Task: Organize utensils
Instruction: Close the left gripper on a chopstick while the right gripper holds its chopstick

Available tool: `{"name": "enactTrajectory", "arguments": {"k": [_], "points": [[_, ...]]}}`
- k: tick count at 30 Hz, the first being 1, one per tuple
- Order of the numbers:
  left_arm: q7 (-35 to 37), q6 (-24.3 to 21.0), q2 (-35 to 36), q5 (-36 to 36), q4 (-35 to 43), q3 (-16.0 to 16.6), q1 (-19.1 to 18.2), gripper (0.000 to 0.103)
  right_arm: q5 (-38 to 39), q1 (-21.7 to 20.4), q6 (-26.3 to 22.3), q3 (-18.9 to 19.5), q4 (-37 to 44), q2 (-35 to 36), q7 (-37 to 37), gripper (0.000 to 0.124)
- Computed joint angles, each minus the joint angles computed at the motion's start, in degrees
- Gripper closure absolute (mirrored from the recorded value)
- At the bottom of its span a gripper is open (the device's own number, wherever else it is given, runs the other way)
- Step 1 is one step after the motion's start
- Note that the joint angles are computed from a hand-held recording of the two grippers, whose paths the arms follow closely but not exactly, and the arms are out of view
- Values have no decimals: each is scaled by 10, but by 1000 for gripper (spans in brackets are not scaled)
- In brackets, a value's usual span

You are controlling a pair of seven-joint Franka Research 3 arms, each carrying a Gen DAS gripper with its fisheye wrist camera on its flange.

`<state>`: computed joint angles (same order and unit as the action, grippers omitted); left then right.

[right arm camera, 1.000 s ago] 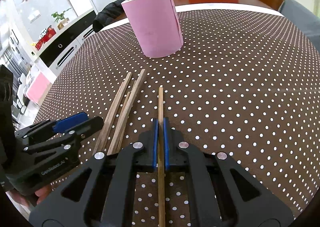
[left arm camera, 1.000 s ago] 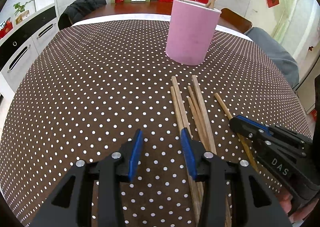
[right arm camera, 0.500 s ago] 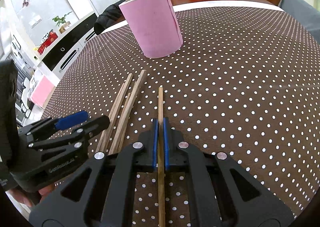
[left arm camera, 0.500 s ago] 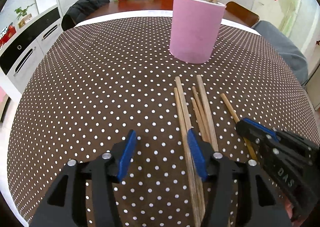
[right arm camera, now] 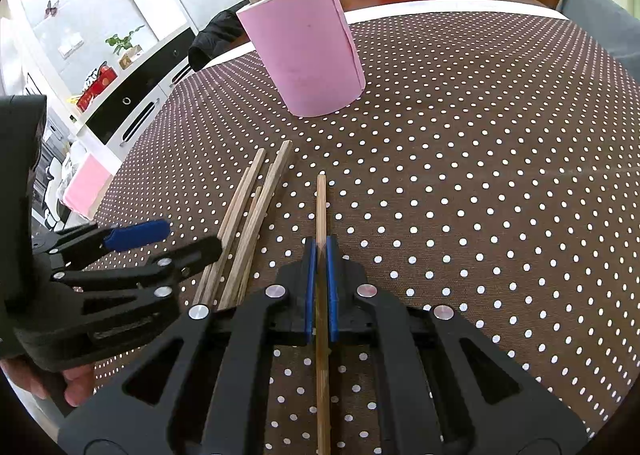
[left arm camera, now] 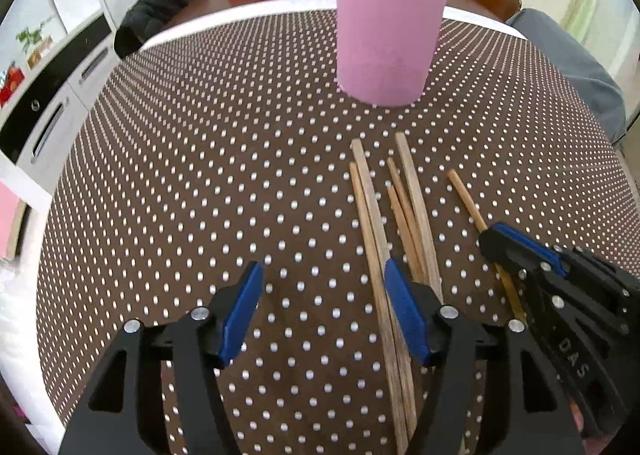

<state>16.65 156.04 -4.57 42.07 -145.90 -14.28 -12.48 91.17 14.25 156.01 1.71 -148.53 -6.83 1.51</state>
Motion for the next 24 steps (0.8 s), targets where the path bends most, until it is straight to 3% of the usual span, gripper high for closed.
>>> {"name": "enactTrajectory", "arguments": {"k": [7,10,12,14,16,17,18,21,24], "points": [[34,3,-2,-44,-12,10,-8,37,0,0,2,0,0,0,-2,118],[-11,-11,5,11,-4,-3,2,34,2,1,6,2,-1,-1,-3,118],[-16,7,4,19,-10,2,4,36,2,1,6,2,-1,-1,-2,118],[-40,40,3,77,-18,5,16,45,3,2,7,2,0,-1,-3,118],[-89,43,1,146,-18,0,22,75,6,4,15,5,0,-1,-6,118],[-115,34,-1,173,-19,-4,22,80,9,7,22,7,0,-1,-8,118],[-129,29,-2,193,-19,-7,20,94,16,10,34,11,0,-1,-15,118],[-176,9,-7,250,-24,-13,10,97,51,24,84,26,2,-1,-43,118],[-205,41,-18,265,-39,-3,15,97,61,26,86,25,3,0,-41,118]]}}
